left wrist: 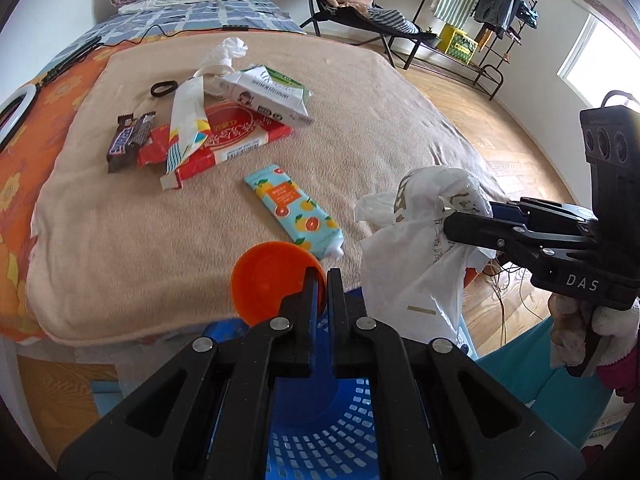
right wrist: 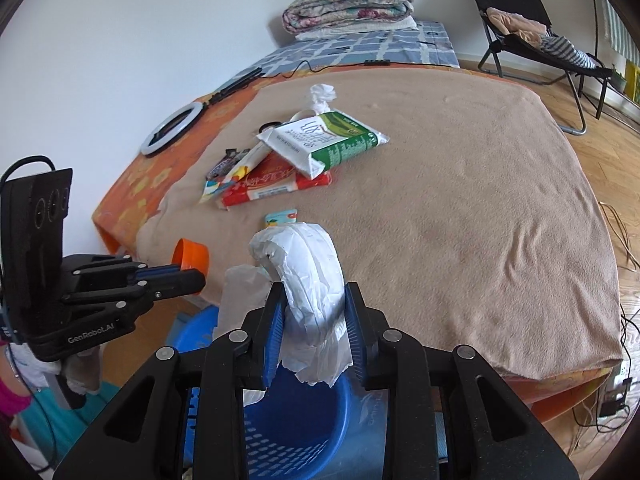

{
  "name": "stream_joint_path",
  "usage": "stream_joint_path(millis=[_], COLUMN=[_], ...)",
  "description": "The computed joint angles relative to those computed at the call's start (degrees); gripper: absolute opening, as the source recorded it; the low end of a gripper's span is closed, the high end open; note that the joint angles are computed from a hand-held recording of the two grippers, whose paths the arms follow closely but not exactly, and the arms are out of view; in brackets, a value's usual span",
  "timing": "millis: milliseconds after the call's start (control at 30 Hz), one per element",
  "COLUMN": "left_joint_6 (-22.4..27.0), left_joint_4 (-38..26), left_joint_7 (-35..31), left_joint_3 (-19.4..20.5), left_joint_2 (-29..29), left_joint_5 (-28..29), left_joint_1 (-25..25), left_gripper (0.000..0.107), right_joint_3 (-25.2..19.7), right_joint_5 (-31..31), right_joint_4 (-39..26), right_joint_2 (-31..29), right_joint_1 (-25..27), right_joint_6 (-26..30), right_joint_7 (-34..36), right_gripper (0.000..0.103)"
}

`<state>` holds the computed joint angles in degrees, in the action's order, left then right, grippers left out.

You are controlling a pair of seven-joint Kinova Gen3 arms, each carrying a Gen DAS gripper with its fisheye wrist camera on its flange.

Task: Collect trash
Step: 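Carry the bag and cap over the blue basket and open both tools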

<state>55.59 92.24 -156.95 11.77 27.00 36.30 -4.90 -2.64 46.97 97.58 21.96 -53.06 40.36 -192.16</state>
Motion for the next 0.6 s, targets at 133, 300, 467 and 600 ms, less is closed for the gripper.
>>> stream_joint_path(millis=[133,300,467,600], left_joint_6=[-1.6,-3.0,-5.5,-6.8], left_joint_4=[3.4,5.8,7.9,8.8], left_joint_7=[-2.0,-2.5,-2.7,-2.1], left_joint_3=[-0.6,-1.4,-1.6,-1.7], left_joint_2=[-0.9,-0.6,-0.3,0.6], left_joint_5=[-0.2,-1.2,-2.6,-3.9], left_joint_1=[-1.0,-1.4,-1.4,-1.5], left_gripper=[0.002,0.002,0.001,0.002], right_joint_3=[-0.8,-0.8,-0.4,-0.1], right_joint_5=[-0.6,-2.6,-5.1,-6.9], right_joint_4=[-1.6,-3.3,-4.6,-5.4], right_joint_2=[1.9,4.2,6.5,8.0], right_joint_1=[-1.5,-3.0,-4.4,-5.1], right_joint_6=[1.2,1.7,2.0,1.5], right_joint_7=[1.0,3.2,5.8,7.9], right_gripper=[0.027,0.027,0.027,0.027])
